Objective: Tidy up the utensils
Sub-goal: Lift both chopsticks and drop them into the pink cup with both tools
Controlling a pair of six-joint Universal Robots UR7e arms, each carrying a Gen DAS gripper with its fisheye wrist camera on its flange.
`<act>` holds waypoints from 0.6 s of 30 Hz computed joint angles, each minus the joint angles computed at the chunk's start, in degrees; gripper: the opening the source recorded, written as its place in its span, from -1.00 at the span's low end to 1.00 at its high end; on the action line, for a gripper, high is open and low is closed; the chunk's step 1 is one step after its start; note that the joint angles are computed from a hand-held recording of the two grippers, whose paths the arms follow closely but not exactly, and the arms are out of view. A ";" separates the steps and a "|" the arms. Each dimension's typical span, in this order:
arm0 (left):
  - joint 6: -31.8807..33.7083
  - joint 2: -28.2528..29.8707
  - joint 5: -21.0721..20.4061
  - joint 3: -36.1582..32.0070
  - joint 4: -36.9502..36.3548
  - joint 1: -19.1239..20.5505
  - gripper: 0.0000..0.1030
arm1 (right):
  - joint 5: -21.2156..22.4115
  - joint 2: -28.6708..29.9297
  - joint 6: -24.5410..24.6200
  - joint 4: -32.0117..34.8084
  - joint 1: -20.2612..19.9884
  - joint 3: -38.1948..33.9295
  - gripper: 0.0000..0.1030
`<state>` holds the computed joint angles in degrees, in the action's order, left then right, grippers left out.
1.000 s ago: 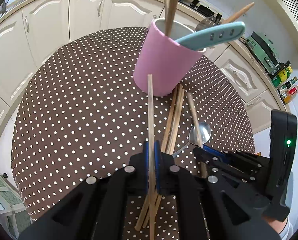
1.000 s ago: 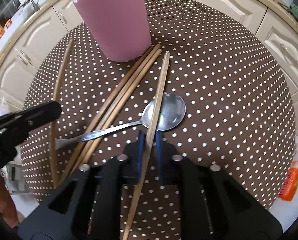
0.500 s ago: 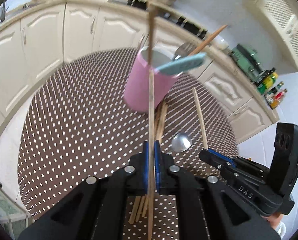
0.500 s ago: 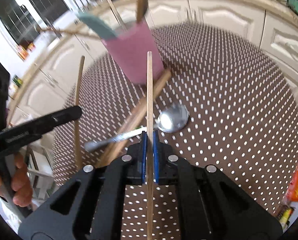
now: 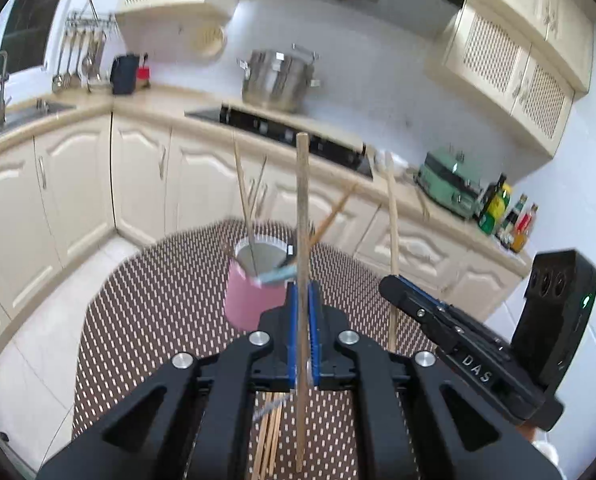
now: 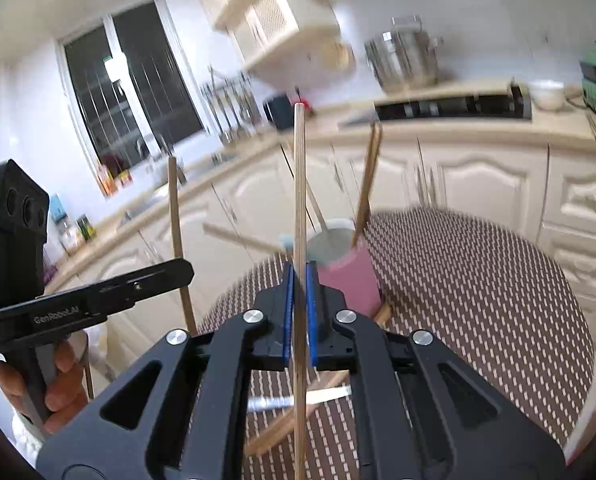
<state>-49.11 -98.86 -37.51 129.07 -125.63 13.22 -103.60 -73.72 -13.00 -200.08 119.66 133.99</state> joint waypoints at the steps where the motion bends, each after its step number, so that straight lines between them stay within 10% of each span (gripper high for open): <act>1: 0.67 0.64 0.72 -0.53 -1.12 0.02 -0.90 | 0.57 0.62 -0.63 -1.80 -0.13 -0.25 -0.88; 18: 36.86 20.99 16.89 -6.61 -49.95 4.95 -0.90 | 2.66 15.82 -11.03 -25.76 -2.17 -12.08 -0.87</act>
<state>-12.25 -77.87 -20.61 122.46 -175.59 18.17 -100.94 -57.90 -24.03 -225.84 117.50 121.91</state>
